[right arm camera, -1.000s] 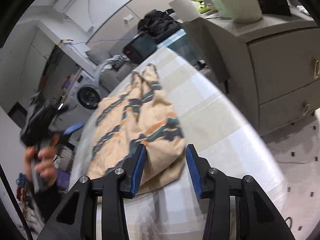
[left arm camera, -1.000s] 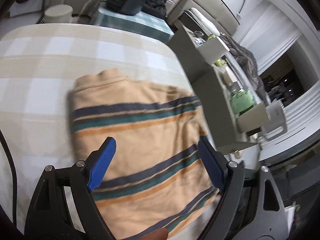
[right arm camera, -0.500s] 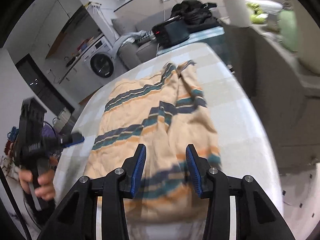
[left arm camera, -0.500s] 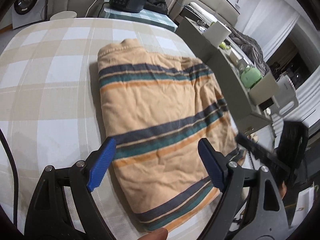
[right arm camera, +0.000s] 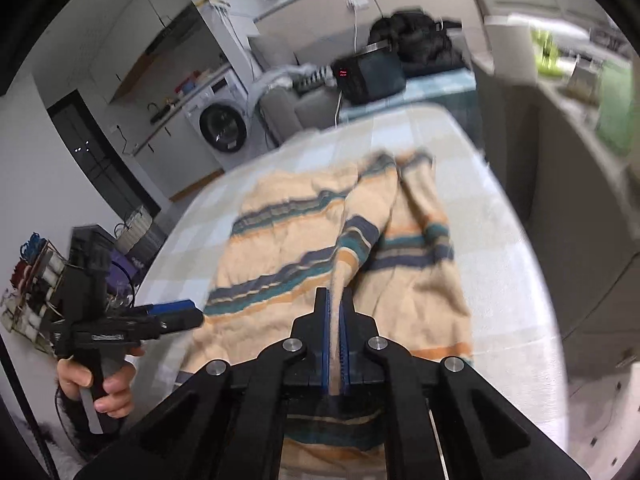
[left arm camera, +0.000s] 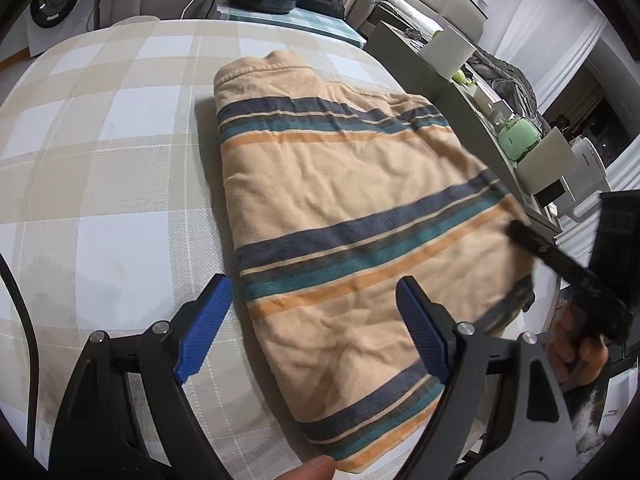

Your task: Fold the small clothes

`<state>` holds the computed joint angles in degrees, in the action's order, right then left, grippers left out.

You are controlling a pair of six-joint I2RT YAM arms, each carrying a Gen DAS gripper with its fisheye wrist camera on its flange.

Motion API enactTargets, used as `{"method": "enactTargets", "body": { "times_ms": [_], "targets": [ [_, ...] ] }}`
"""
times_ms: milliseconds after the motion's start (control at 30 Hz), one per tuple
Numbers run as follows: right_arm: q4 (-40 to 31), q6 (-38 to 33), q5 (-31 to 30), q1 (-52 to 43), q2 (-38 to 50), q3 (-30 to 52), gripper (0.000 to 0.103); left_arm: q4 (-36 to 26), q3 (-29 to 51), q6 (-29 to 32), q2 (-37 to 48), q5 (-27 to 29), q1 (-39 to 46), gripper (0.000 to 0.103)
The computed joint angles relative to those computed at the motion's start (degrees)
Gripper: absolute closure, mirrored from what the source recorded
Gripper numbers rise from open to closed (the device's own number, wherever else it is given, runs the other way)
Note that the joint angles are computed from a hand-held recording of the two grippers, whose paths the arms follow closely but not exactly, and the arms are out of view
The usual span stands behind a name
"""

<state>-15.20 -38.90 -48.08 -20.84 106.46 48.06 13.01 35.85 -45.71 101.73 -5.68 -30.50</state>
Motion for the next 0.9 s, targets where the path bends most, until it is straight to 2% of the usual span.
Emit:
{"method": "enactTargets", "body": {
  "times_ms": [67, 167, 233, 333, 400, 467, 500, 633, 733, 833, 900],
  "targets": [
    [2.4, 1.0, 3.4, -0.2, -1.8, -1.9, 0.099, 0.0, -0.4, 0.2, -0.4, -0.5, -0.1, 0.021],
    [5.1, 3.1, 11.5, 0.6, 1.2, -2.2, 0.097, 0.4, -0.6, 0.2, 0.2, -0.4, 0.2, 0.021],
    [3.0, 3.0, 14.2, 0.1, 3.6, -0.4, 0.095, 0.2, -0.2, 0.1, 0.8, 0.0, 0.3, 0.021],
    [-2.4, 0.1, 10.0, -3.2, 4.3, 2.1, 0.09, -1.1, 0.2, 0.1, 0.6, -0.8, -0.6, 0.021],
    [-5.5, -2.0, 7.7, -6.1, 4.2, 3.4, 0.082, -1.5, 0.0, 0.3, -0.1, -1.9, -1.6, 0.021],
    [-7.7, -2.9, 6.7, -9.7, 4.8, 4.8, 0.067, -1.7, -0.3, 0.4, -0.8, -2.5, -2.3, 0.021],
    [-9.7, -3.7, 6.2, -11.4, 5.8, 6.0, 0.066, -1.6, -0.4, 0.4, -1.0, -2.5, -2.6, 0.021],
    [-27.5, -9.1, 2.5, -17.6, 15.8, 16.7, 0.058, -1.0, -0.7, -0.1, -1.1, -1.8, -3.4, 0.021],
    [-37.2, -13.9, 1.5, -19.5, 21.0, 20.9, 0.056, -0.4, -1.0, -0.6, -0.7, -1.4, -3.5, 0.021],
    [-38.6, -15.4, 1.2, -18.7, 21.2, 19.8, 0.049, -0.1, -1.3, -1.3, -0.3, -1.1, -3.6, 0.021],
    [-35.4, -13.7, 0.4, -17.4, 19.3, 17.2, 0.048, 0.5, -1.8, -1.8, -0.2, -0.9, -3.8, 0.021]
  ]
}}
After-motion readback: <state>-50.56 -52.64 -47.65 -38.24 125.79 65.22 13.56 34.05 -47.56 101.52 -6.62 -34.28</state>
